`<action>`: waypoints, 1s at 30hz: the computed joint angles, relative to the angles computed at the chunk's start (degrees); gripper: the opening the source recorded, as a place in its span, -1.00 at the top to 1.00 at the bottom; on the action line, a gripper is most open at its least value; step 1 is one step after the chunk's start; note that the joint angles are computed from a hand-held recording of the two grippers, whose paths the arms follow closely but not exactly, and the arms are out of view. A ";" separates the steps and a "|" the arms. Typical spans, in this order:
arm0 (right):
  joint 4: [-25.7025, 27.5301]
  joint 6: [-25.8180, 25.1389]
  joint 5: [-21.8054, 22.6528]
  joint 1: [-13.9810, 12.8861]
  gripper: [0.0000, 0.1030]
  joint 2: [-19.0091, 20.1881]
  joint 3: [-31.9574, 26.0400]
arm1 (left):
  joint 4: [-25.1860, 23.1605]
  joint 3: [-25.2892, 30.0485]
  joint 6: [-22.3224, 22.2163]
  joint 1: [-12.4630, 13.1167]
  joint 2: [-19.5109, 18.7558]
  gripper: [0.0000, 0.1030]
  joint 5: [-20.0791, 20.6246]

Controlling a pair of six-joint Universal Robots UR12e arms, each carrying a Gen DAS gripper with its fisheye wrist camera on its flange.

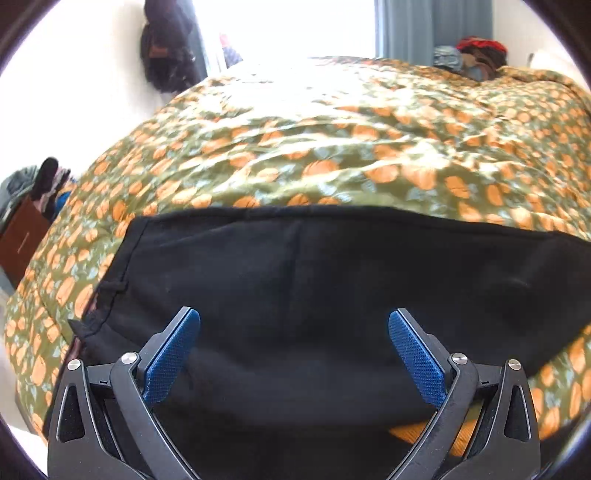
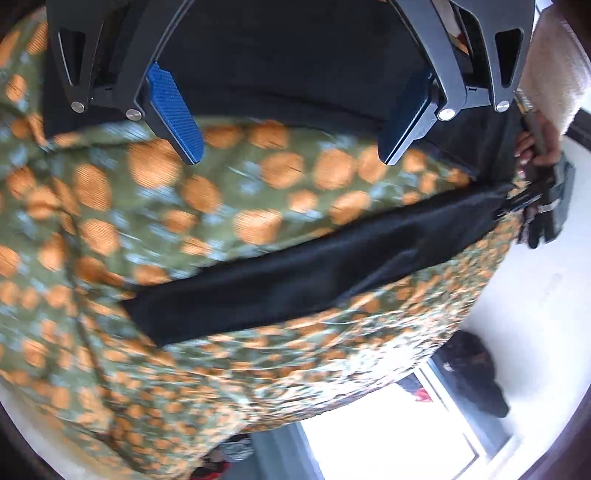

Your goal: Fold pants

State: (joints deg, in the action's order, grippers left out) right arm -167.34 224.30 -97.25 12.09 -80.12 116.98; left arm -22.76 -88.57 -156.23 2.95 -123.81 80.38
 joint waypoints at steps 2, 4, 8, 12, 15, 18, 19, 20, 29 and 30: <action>-4.54 -3.10 4.85 -0.09 -0.84 7.17 -6.45 | -3.16 2.43 0.19 -0.05 -3.00 -0.99 2.95; -5.69 -5.98 7.47 0.08 -0.84 13.48 -12.80 | 2.65 -0.45 0.86 1.64 -3.55 -0.99 -2.29; -1.29 -12.34 15.95 -1.56 -0.84 21.51 -21.21 | 6.67 -2.12 0.55 2.42 -3.44 -0.99 -4.20; 3.18 -17.55 11.89 -4.95 -0.82 20.53 -18.36 | 8.30 -2.53 0.37 2.52 -3.51 -0.99 -4.72; -0.39 -14.90 5.94 -10.02 -0.81 15.60 -10.33 | 9.29 -2.67 0.00 2.46 -3.64 -0.99 -4.98; 3.86 -8.91 -2.72 -15.03 -0.82 9.81 -3.93 | 10.29 -3.07 -0.20 2.34 -3.54 -0.99 -4.90; 6.58 -6.97 -5.34 -16.49 -0.82 8.01 -2.38 | 10.59 -3.12 -0.24 2.36 -3.59 -0.99 -4.93; 9.39 -5.77 -7.76 -17.60 -0.81 6.13 -1.31 | 10.87 -3.17 -0.36 2.24 -3.61 -0.99 -4.76; 7.22 -14.50 -2.45 -22.13 -0.47 2.69 1.18 | 12.05 -3.41 -0.56 2.28 -3.78 -0.99 -4.84; 9.79 -15.05 -2.89 -21.80 -0.19 3.34 0.10 | 12.01 -3.38 -0.56 2.28 -3.79 -0.99 -4.82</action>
State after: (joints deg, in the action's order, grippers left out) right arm -157.55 209.25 -100.15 -9.70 -76.77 117.08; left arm -10.76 -91.95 -156.78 5.23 -127.60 75.56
